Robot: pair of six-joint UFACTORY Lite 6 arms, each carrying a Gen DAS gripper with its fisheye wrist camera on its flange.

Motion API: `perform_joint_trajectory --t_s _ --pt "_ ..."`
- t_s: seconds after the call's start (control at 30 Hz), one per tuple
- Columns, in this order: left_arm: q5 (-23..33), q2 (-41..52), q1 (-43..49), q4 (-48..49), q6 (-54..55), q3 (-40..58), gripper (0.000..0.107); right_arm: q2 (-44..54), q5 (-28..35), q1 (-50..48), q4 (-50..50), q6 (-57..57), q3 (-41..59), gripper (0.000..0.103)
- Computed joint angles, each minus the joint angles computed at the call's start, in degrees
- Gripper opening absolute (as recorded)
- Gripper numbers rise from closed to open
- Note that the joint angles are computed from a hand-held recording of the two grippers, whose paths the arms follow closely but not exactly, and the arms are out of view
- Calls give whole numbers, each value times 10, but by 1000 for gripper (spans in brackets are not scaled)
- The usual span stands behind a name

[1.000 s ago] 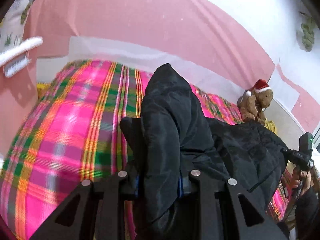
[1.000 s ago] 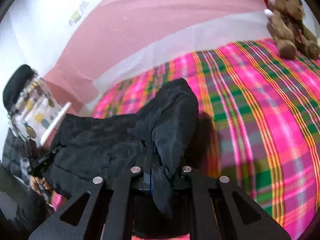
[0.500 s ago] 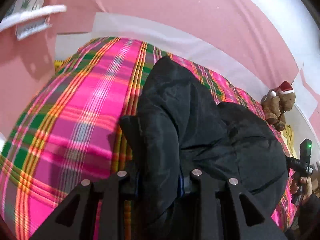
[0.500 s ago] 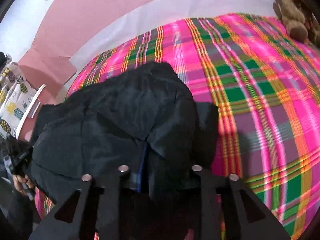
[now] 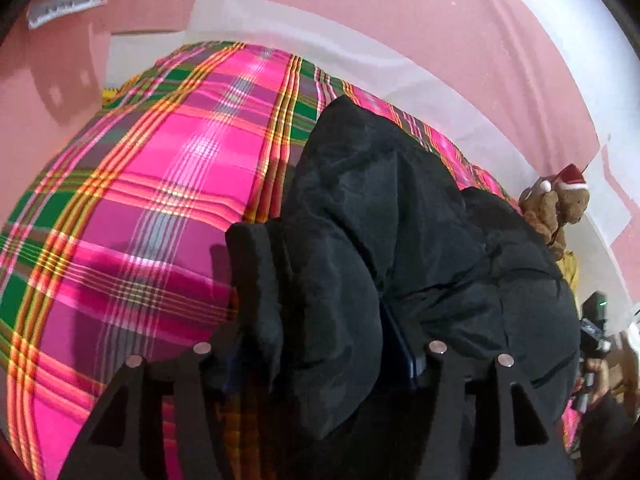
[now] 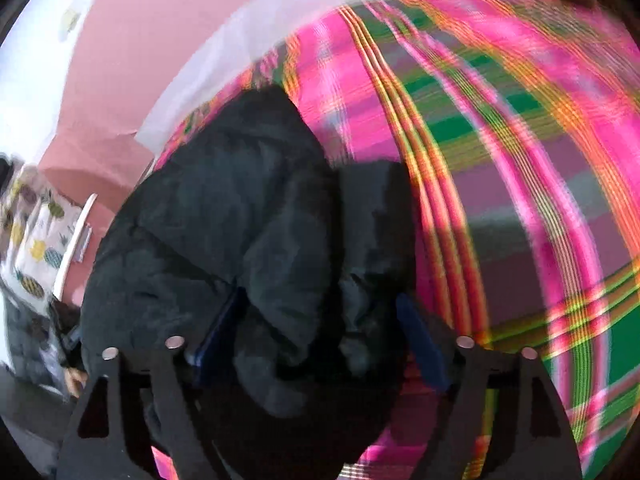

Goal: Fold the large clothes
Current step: 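Lower the folded jacket onto the bed and open both tools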

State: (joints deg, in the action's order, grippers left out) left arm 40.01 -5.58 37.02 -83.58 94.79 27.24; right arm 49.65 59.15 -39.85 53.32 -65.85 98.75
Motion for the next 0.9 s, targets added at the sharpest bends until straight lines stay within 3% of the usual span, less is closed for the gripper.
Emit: perform_joint_trajectory --t_s 0.07,0.1,0.13,0.17,0.27,0.4,0.43,0.5,0.57,0.63,0.77,0.9 --pt "6 14 2 -5 6 9 54 51 38 0 -8 43 59 79" --pt "3 15 -4 -9 9 15 50 55 42 3 -8 41 64 70" --pt "-9 9 -15 -16 9 19 44 49 51 7 1 23 59 49" --pt "-20 9 -23 -20 4 28 39 21 36 18 4 3 33 37" --pt "-49 20 -39 -22 -25 76 34 -26 10 42 28 -12 0 26" --pt "-87 46 -61 -21 -32 114 36 -50 -6 57 80 -27 -16 24" --pt "-93 60 -64 -22 -33 120 42 -49 -24 65 75 -25 -18 24" --pt "-101 64 -62 -37 -25 115 53 -35 -53 80 52 -15 -17 30" --pt "-99 41 -47 -50 -19 99 63 -30 -45 68 52 -8 -13 45" --pt "-82 7 -22 -34 -35 83 67 -37 -34 50 54 -2 -12 47" --pt "-82 -112 25 16 -100 44 70 -161 -67 18 103 -99 -128 48" --pt "-2 -261 83 63 -150 -25 70 -285 -79 1 155 -208 -261 48"
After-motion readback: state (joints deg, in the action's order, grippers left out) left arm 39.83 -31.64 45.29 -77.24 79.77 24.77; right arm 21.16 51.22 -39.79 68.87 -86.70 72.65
